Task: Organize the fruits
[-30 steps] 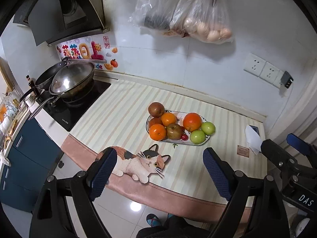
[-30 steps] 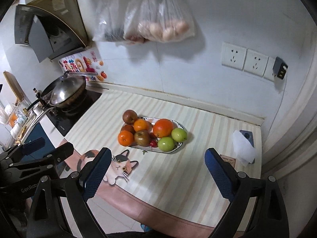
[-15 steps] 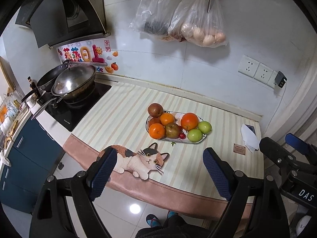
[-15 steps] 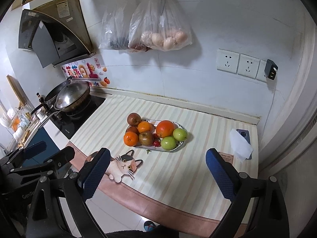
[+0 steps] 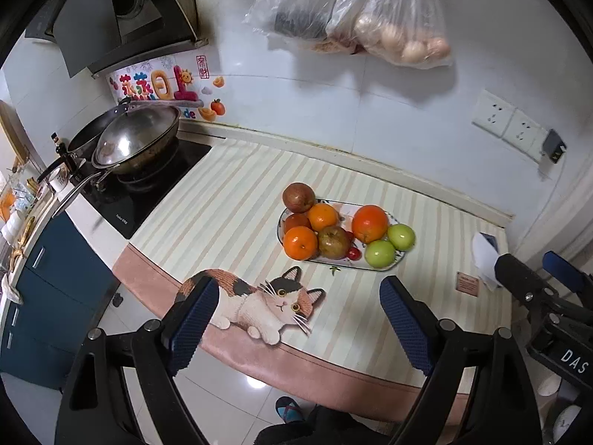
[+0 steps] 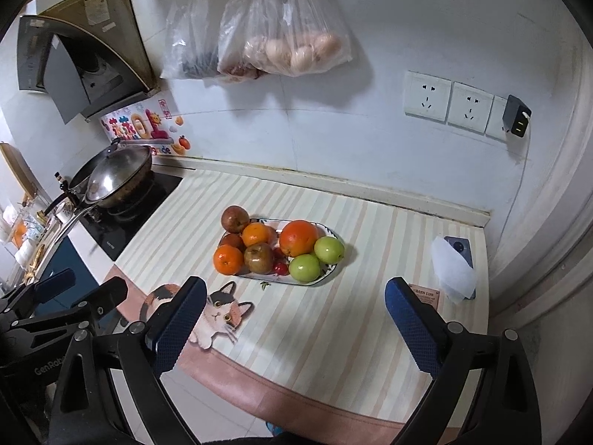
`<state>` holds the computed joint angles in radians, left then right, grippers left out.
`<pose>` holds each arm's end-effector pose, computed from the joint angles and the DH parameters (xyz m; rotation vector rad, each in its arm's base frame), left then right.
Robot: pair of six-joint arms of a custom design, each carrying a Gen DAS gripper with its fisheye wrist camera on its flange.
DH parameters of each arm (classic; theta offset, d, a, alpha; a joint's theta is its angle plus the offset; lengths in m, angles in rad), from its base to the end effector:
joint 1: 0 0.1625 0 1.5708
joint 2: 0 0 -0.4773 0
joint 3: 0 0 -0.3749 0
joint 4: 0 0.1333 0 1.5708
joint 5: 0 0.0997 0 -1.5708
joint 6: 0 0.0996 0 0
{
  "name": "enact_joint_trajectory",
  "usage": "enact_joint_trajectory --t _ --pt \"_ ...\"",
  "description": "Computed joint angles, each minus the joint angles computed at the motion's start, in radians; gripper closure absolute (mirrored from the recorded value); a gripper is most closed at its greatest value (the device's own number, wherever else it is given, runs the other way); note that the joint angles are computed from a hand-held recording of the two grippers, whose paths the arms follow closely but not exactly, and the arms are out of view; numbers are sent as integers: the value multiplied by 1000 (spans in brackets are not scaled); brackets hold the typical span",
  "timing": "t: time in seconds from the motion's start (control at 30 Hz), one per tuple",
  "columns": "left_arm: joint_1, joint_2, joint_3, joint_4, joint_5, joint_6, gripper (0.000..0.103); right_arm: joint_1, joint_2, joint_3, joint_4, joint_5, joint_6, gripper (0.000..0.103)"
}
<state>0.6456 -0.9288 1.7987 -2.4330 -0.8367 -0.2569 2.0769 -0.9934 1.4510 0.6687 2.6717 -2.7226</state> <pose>-0.3802 -0.5368 0.1835 0.8161 2.3394 -0.5229 0.2940 -0.4387 0.3132 -0.2024 -2.1409 1.0141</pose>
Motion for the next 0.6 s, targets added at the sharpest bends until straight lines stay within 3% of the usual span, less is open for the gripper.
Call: enact_joint_trajectory --t 0.23,0.6 --pt "20 61 -52 -5 20 10 14 -78 -3 -13 -63 -39 -91 4" --pt "38 115 -103 18 20 11 14 -140 -6 -15 -76 -77 -122 4"
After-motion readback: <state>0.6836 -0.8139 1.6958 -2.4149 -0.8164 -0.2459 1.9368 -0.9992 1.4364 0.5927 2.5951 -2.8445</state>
